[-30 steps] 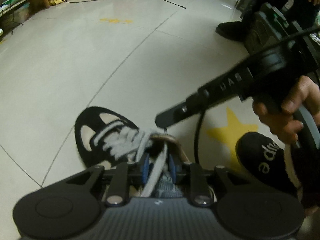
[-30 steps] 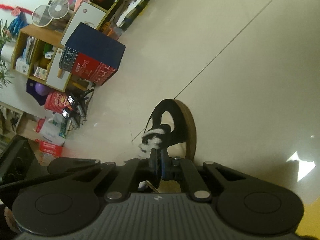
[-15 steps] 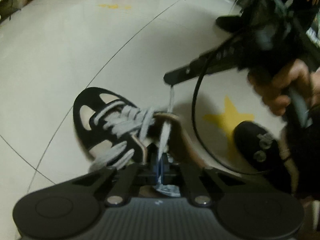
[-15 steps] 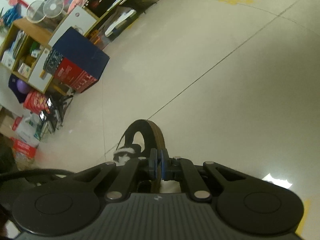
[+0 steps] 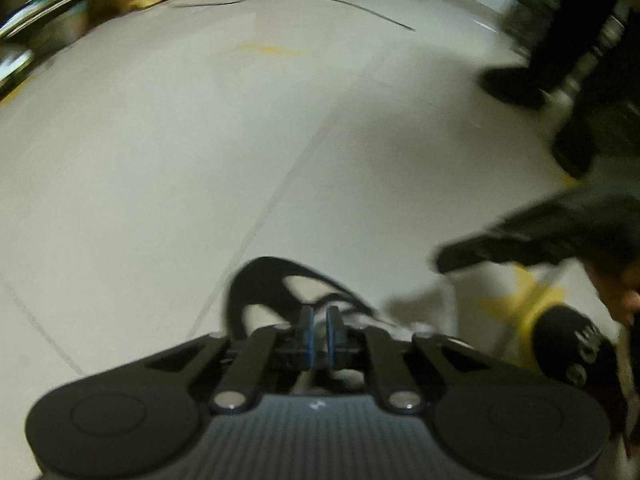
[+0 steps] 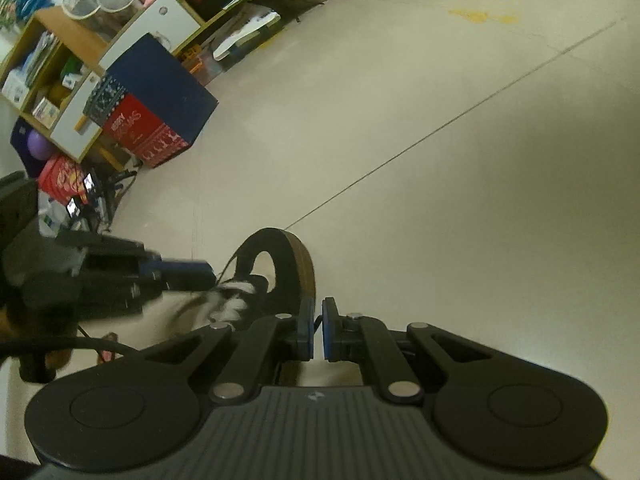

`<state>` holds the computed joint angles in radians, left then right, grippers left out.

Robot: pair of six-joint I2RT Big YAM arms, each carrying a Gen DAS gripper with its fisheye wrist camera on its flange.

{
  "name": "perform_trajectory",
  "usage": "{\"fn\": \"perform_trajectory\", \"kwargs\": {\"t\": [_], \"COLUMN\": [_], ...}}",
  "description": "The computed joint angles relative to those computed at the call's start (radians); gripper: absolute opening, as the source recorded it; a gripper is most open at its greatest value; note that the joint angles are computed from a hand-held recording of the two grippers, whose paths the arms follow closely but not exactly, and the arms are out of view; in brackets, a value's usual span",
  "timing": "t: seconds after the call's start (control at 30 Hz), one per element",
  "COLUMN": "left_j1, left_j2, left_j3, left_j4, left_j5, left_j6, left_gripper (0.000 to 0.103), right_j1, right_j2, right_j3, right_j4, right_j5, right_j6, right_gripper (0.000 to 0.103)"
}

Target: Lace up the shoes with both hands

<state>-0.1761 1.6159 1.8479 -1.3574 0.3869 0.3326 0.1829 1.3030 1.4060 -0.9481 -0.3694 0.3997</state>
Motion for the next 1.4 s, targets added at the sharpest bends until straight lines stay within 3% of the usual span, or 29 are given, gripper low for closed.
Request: {"fn": "perform_trajectory", "kwargs": {"t": [0.13,0.27,0.37,0.53,0.6,0.67,0.73,0.9,0.93,1.0,1.07,1.13,1.2,1.27,1.4], "left_j1": [0.069,0.105,0.105,0.078,0.061,0.039,0.018,-0.006,-0.017,-0.041,-0.055,-0.050,-0.035,-0.017,-0.004], "left_j2": [0.023,-0.009,-0.062,-0.148,-0.173,-0.187,-0.185,-0.204,-0.207,-0.210,-0.218,-0.227,-0.236,-0.235,-0.225], "left_j3": [0.024,0.003,-0.046,-0.124,-0.149,-0.163,-0.169,-0.200,-0.207,-0.215,-0.236,-0.250,-0.260,-0.263,-0.267], "left_j4": [0.005,0.001,-0.007,-0.029,-0.024,-0.031,-0.051,-0.051,-0.048,-0.034,-0.009,0.003,0.004,-0.009,-0.021], "left_j5": [-0.005,0.021,0.059,0.133,0.143,0.121,0.086,0.082,0.050,-0.027,-0.077,-0.075,-0.070,-0.050,0.004], "left_j6": [-0.158,-0.247,-0.272,-0.292,-0.277,-0.229,-0.190,-0.189,-0.191,-0.207,-0.232,-0.253,-0.248,-0.267,-0.328], "left_gripper": [0.009,0.012,0.025,0.036,0.048,0.049,0.049,0.045,0.041,0.017,0.016,0.016,0.015,0.015,0.014], "right_j1": [-0.012,-0.021,-0.025,-0.029,-0.026,-0.023,-0.020,-0.002,0.003,0.019,0.023,0.026,0.031,-0.010,-0.123], "right_j2": [-0.002,-0.009,-0.013,-0.014,-0.015,-0.015,-0.014,-0.019,-0.018,-0.016,-0.015,-0.013,-0.009,-0.003,-0.003], "right_j3": [-0.003,-0.013,-0.015,-0.017,-0.018,-0.017,-0.016,-0.018,-0.016,-0.012,-0.010,-0.006,-0.001,0.002,0.023], "right_j4": [-0.007,-0.003,-0.009,-0.029,-0.034,-0.039,-0.043,-0.041,-0.042,-0.045,-0.050,-0.062,-0.079,-0.095,-0.154], "right_j5": [0.012,0.030,0.046,0.078,0.097,0.119,0.126,0.121,0.117,0.137,0.155,0.208,0.302,0.343,0.228], "right_j6": [-0.008,-0.009,-0.029,-0.025,-0.032,-0.039,-0.039,-0.062,-0.066,-0.088,-0.111,-0.145,-0.190,-0.194,-0.115], "right_gripper": [0.005,0.005,0.005,0.005,0.005,0.005,0.005,0.006,0.006,0.006,0.006,0.000,0.000,0.000,0.001]}}
